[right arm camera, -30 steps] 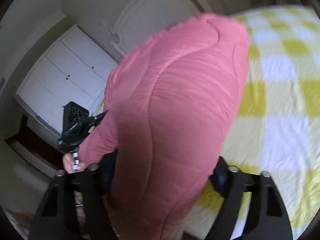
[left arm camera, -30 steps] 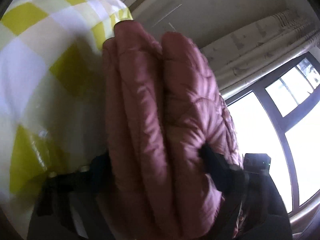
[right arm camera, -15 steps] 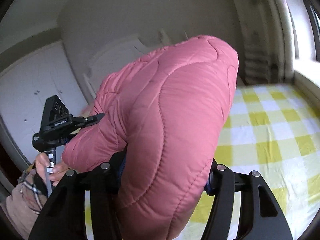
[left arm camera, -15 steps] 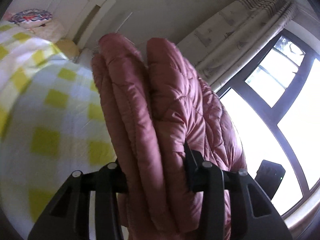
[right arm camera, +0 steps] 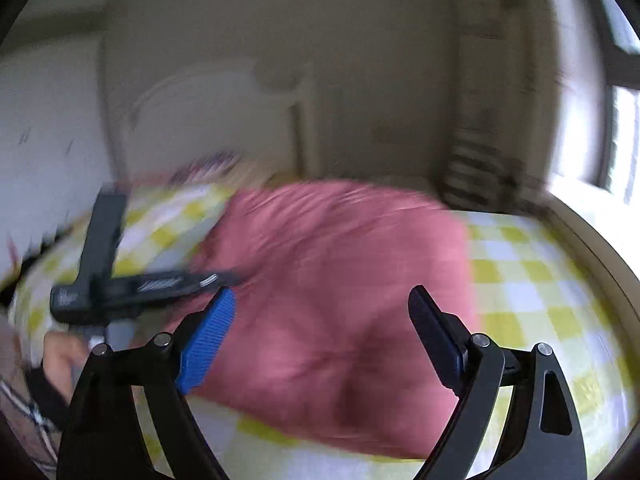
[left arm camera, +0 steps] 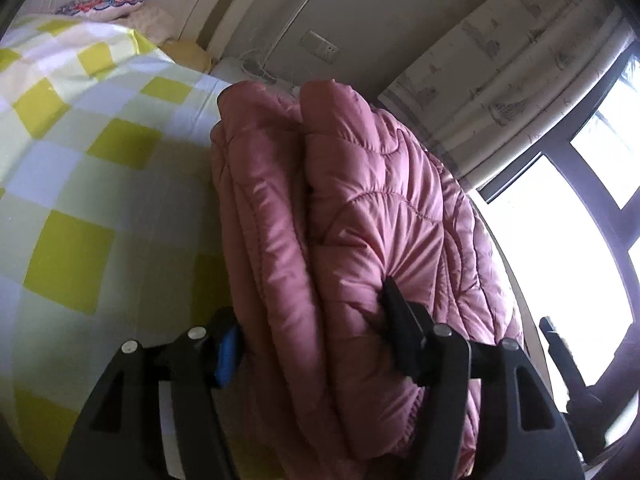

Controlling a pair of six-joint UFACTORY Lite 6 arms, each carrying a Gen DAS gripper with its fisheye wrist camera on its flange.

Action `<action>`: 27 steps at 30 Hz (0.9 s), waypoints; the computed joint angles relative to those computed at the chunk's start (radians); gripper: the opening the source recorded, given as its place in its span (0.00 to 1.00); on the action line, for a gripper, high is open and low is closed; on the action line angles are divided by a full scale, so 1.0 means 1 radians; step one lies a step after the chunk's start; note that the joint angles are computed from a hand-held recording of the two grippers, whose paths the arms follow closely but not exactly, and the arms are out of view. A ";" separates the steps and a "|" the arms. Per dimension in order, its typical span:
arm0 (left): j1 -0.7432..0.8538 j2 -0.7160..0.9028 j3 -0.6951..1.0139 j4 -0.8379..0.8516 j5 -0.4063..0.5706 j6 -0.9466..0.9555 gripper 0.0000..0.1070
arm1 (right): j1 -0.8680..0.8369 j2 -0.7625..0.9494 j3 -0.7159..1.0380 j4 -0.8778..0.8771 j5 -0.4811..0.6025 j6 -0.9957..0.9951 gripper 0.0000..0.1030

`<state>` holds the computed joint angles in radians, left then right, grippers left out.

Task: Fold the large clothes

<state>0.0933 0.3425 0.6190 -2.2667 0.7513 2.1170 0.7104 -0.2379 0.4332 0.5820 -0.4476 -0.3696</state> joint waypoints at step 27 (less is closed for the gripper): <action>-0.105 0.221 0.496 0.266 -0.421 -0.441 0.94 | 0.167 0.386 0.083 0.137 -0.201 -0.113 0.85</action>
<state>-0.0118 0.5634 1.1149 -2.0002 0.3306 1.6756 0.8770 0.1478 0.5166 0.7192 -0.6490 -0.4822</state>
